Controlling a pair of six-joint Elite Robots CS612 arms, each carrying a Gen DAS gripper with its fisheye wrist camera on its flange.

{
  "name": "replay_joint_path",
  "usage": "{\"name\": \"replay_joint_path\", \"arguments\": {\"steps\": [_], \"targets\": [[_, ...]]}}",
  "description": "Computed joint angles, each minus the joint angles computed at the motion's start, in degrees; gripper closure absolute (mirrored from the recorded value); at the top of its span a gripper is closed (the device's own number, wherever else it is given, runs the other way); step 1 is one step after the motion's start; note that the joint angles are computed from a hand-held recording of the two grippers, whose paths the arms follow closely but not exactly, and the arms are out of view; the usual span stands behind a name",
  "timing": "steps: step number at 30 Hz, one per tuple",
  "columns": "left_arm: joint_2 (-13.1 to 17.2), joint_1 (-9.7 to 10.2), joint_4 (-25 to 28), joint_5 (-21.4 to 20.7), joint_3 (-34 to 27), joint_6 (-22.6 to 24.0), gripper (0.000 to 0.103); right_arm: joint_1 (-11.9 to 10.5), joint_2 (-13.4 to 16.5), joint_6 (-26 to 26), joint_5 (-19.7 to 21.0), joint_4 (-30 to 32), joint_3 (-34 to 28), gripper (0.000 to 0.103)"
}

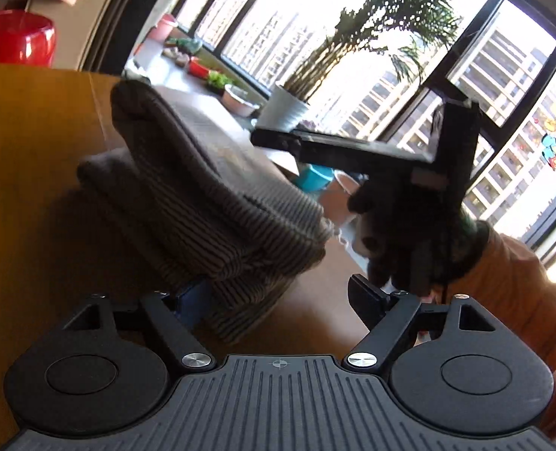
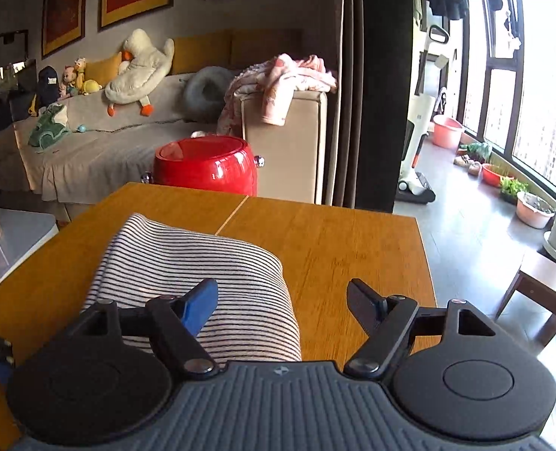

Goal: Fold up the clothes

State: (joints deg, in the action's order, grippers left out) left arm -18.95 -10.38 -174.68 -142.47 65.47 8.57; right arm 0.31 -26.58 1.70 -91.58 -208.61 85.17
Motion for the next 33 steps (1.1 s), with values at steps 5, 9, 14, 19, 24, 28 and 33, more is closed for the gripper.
{"name": "replay_joint_path", "arguments": {"steps": [5, 9, 14, 19, 24, 28, 33], "targets": [[1.6, -0.25, -7.44, 12.71, -2.98, -11.35, 0.041, 1.02, -1.34, -2.8, 5.08, -5.02, 3.81, 0.026], [2.56, -1.05, -0.92, 14.38, -4.9, -10.78, 0.065, 2.76, -0.9, -8.26, 8.23, -4.02, 3.86, 0.026], [3.22, -0.97, 5.13, 8.49, -5.87, -6.9, 0.087, 3.84, -0.59, -13.76, 7.08, -2.89, 4.74, 0.065], [3.79, -1.37, 6.78, 6.06, -6.48, -6.79, 0.088, 1.4, -2.9, -3.81, 15.78, -4.94, 7.16, 0.092], [4.24, -1.71, 7.46, 4.71, -6.98, -5.82, 0.088, -0.26, -3.3, 2.98, 26.24, -2.68, 6.42, 0.092], [3.63, -1.62, 7.63, 5.74, -6.08, -3.9, 0.093, -0.24, -1.43, 4.91, 26.07, 1.71, 4.85, 0.092], [2.66, -1.2, 4.24, 9.61, -4.83, -7.31, 0.076, -0.33, -1.39, 3.29, 25.65, 1.22, 6.15, 0.091]]}}
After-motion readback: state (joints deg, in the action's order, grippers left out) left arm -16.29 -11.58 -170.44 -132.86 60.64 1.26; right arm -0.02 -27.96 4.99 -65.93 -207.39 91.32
